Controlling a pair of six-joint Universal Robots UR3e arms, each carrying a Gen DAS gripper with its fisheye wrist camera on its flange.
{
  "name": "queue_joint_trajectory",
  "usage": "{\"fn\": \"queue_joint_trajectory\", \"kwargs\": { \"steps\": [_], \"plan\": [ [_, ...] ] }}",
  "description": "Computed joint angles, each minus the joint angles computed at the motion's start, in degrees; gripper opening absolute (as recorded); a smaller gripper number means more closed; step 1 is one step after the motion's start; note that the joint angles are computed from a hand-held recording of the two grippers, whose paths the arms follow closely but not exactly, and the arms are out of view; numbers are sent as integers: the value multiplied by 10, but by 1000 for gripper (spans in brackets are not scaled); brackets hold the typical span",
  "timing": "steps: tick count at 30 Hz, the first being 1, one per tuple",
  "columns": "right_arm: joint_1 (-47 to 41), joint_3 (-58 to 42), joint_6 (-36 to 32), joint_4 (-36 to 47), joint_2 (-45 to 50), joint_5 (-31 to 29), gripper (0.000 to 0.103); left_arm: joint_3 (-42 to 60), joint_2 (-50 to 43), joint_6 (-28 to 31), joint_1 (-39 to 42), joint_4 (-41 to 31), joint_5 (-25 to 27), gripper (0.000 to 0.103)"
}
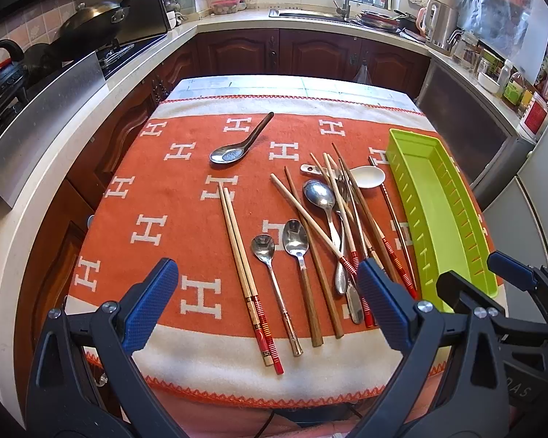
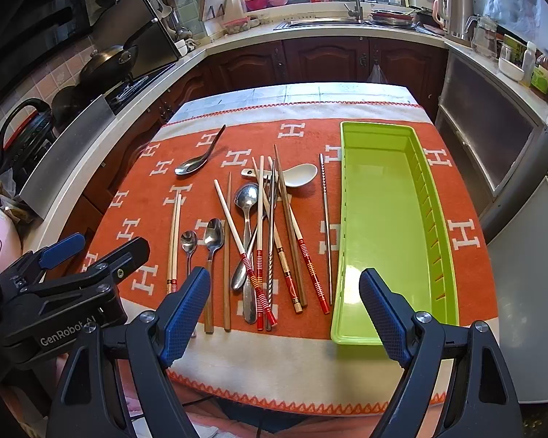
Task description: Organize utensils
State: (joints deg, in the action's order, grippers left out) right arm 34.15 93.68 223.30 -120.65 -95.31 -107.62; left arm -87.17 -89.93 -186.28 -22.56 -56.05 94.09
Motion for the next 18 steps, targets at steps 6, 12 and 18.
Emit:
{"fn": "queue_joint_trajectory", "kwargs": {
  "steps": [6, 12, 18],
  "plan": [
    [0, 1, 0, -1, 0, 0, 85, 1, -1, -1, -1, 0, 1, 98],
    [2, 0, 1, -1, 2, -1, 85, 1, -1, 0, -2, -4, 4, 98],
    [2, 1, 2, -2, 1, 0, 85, -1, 0, 0, -2, -2, 3, 98]
  ]
}}
